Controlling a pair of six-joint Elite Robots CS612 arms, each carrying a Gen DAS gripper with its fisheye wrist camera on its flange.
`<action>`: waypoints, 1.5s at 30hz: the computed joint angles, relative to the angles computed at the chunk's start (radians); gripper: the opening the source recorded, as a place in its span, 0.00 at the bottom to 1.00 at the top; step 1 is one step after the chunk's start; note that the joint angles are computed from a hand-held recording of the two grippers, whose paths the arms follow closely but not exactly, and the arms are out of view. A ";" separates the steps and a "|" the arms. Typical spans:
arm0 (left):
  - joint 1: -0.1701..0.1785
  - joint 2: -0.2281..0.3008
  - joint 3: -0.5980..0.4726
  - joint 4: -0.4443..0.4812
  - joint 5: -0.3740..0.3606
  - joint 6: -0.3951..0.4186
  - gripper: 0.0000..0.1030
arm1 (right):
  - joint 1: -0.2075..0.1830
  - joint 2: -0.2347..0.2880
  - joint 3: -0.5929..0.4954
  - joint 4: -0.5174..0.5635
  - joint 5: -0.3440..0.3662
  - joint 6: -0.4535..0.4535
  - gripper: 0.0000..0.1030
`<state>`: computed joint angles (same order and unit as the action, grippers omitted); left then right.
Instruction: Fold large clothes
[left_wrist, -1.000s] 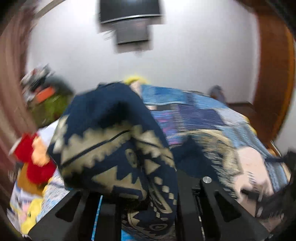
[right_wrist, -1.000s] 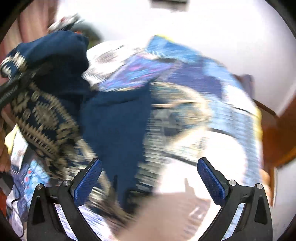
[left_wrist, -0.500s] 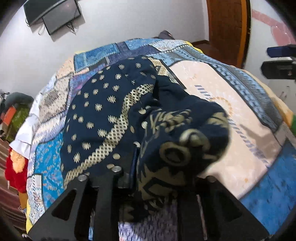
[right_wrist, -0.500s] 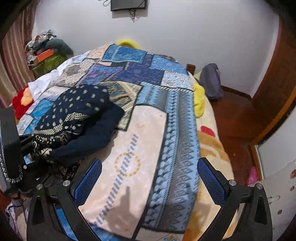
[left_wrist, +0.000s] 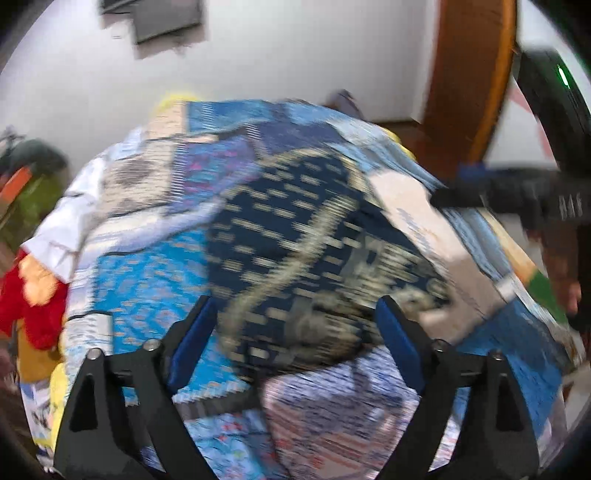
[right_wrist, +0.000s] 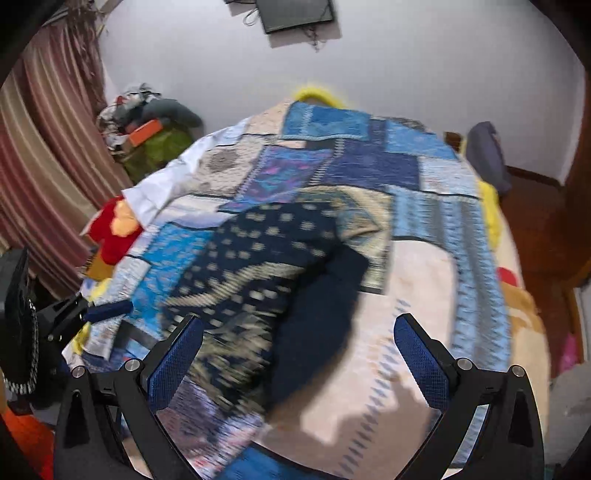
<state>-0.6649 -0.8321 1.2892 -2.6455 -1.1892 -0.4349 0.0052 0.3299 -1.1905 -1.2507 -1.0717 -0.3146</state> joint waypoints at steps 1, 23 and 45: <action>0.007 0.004 -0.004 0.005 0.016 -0.016 0.89 | 0.011 -0.003 0.015 0.005 0.003 0.001 1.00; 0.045 0.044 0.040 0.231 0.026 -0.083 0.96 | 0.034 0.058 0.030 0.176 -0.251 -0.099 1.00; 0.088 0.056 -0.066 0.081 0.075 -0.070 0.92 | 0.010 -0.037 0.142 -0.018 -0.076 0.050 1.00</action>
